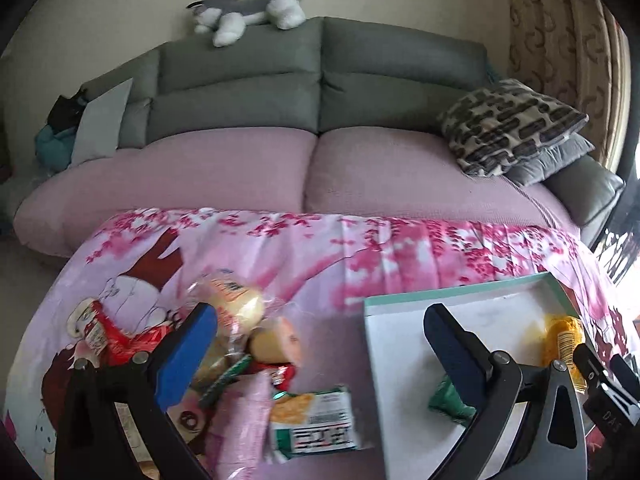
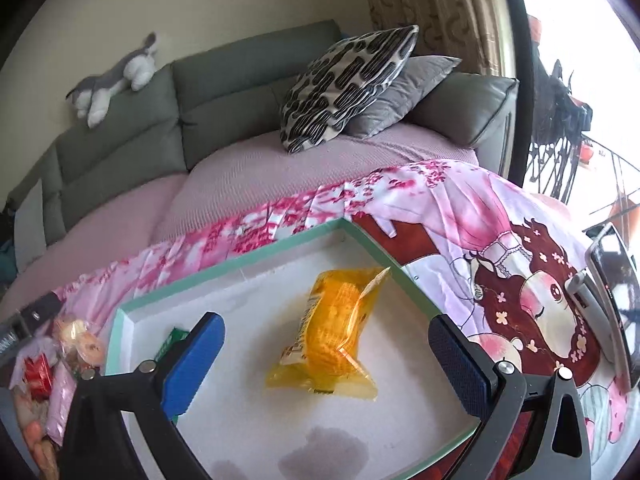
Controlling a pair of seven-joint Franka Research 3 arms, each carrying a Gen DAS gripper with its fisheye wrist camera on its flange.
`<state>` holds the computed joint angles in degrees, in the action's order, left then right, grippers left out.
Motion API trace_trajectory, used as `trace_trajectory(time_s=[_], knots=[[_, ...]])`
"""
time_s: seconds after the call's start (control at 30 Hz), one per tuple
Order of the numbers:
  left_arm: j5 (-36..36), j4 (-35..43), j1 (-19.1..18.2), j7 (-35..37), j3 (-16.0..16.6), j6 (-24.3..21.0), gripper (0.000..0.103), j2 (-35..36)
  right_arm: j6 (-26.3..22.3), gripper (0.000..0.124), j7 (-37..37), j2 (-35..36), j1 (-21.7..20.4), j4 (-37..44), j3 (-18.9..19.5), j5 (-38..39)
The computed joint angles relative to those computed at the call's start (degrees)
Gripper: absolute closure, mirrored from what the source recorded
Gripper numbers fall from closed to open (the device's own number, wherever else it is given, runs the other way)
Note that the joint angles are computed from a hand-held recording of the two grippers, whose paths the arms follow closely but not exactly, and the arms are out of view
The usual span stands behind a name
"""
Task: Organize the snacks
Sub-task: 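Move both tools back over the snack pile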
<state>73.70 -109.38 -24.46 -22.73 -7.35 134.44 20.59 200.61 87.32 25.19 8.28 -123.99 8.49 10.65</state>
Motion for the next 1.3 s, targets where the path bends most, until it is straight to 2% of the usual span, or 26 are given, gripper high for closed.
trace_trajectory(time_s=[0.13,0.33,0.5,0.6,0.73,0.83,1.0,1.17,1.3], knots=[[-1.40,-4.23,0.68,-1.17,-0.33,-0.98,0.000,-2.97,-1.73,0.021,-0.68,-0.41,0.32,0.10,0.99,-1.02],[-4.06,-10.56,2.36,-1.40,-1.99,-3.15,0.000,-8.07,-2.67,0.021,0.72,-0.27,-4.90,-0.27,8.18,-7.33],[-9.11,-15.48,4.50,0.57,-3.39,-3.45,0.000,-12.11,-1.94,0.021,2.48,-0.68,-7.12,-1.38,12.01,-12.00],[-10.36,-19.43,6.01,-2.09,-3.80,-1.19,0.000,-15.35,-1.68,0.021,3.89,-0.78,-8.97,-1.93,14.43,-15.83],[-9.18,-24.98,8.10,-6.42,-4.38,3.96,0.000,-19.58,-2.04,0.021,5.49,-0.93,-10.13,-2.52,16.65,-19.59],[-10.50,-27.11,9.19,-6.88,-5.05,4.79,0.000,-21.06,-2.73,0.021,6.33,-0.81,-10.51,-2.61,18.07,-21.55],[-12.70,-31.54,10.91,-8.09,-5.44,7.02,0.000,-24.13,-3.74,0.021,5.56,-0.51,-8.04,-2.48,18.47,-22.30],[-13.66,-35.50,12.70,-9.66,-5.86,8.88,0.000,-26.79,-5.84,0.022,5.06,1.59,-11.07,-1.83,24.33,-24.01],[-13.23,-37.45,13.85,-10.52,-6.24,10.77,0.000,-27.87,-6.99,0.028,3.08,2.57,-9.54,-1.39,25.39,-22.60]])
